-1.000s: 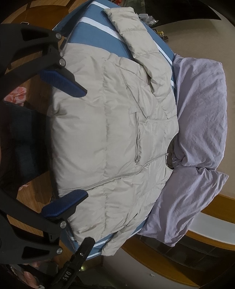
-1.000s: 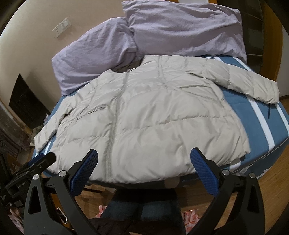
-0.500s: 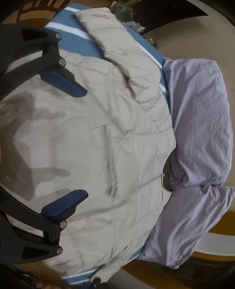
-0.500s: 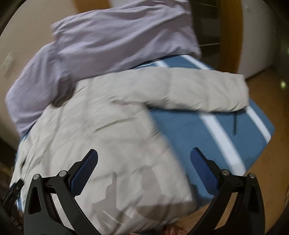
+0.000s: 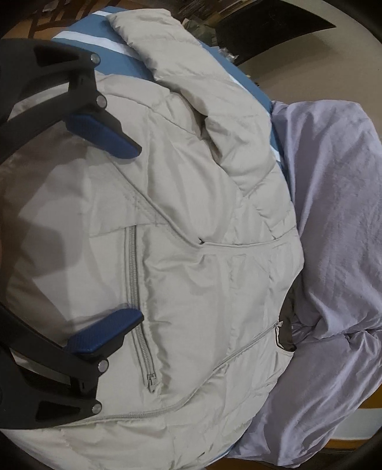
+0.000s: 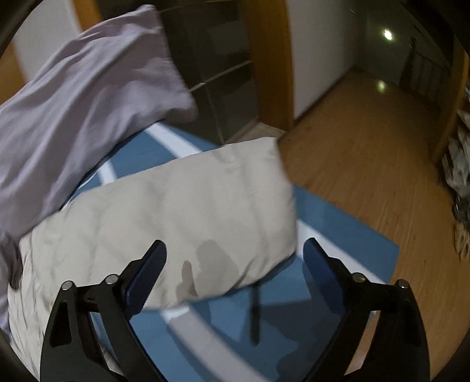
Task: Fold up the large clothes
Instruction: 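Reach over the jacket and grasp a sleeve cuff with the right gripper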
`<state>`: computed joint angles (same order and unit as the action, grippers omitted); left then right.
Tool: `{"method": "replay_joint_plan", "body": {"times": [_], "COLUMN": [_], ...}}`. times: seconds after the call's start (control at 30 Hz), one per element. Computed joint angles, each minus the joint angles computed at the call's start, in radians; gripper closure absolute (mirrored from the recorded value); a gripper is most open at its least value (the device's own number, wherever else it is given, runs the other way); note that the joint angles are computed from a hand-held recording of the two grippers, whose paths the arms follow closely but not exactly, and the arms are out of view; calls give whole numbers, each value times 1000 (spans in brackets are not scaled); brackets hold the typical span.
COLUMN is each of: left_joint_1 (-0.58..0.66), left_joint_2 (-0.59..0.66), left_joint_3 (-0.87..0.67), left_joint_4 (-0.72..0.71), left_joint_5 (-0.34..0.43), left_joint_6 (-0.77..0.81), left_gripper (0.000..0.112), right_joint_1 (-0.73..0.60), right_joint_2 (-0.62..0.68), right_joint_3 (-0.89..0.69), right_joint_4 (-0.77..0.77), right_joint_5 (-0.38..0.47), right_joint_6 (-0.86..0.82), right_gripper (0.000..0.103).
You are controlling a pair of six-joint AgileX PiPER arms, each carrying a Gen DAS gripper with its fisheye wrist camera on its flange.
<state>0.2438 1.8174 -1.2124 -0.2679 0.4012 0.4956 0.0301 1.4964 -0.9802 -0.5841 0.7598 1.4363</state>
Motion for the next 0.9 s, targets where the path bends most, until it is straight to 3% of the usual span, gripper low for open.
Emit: {"method": "replay_joint_plan", "body": {"times": [0.13, 0.3, 0.33, 0.4, 0.5, 0.67, 0.77, 0.9], "left_joint_1": [-9, 5, 7, 8, 10, 19, 24, 34], "left_joint_2": [0, 17, 18, 18, 19, 21, 21, 26], "left_joint_3": [31, 20, 20, 24, 26, 27, 28, 22], "left_joint_4": [-6, -93, -101, -116, -129, -175, -199, -237], "left_joint_5": [-52, -40, -40, -45, -48, -47, -44, -29], "left_joint_6": [5, 77, 84, 97, 109, 153, 175, 208], "left_gripper": [11, 11, 11, 11, 11, 11, 11, 11], "right_joint_1": [-85, -129, -118, -104, -66, 62, 128, 222], "right_joint_2": [26, 53, 47, 61, 74, 116, 161, 312], "right_joint_3": [16, 40, 44, 36, -11, -174, -290, -551], "right_joint_4": [57, 121, 85, 73, 37, -82, -107, -81], "right_joint_5": [-64, -140, -134, -145, -92, 66, 116, 207], "right_joint_6": [-37, -63, -37, -53, -43, -19, -61, -180], "right_gripper": [16, 29, 33, 53, 76, 81, 81, 81]}}
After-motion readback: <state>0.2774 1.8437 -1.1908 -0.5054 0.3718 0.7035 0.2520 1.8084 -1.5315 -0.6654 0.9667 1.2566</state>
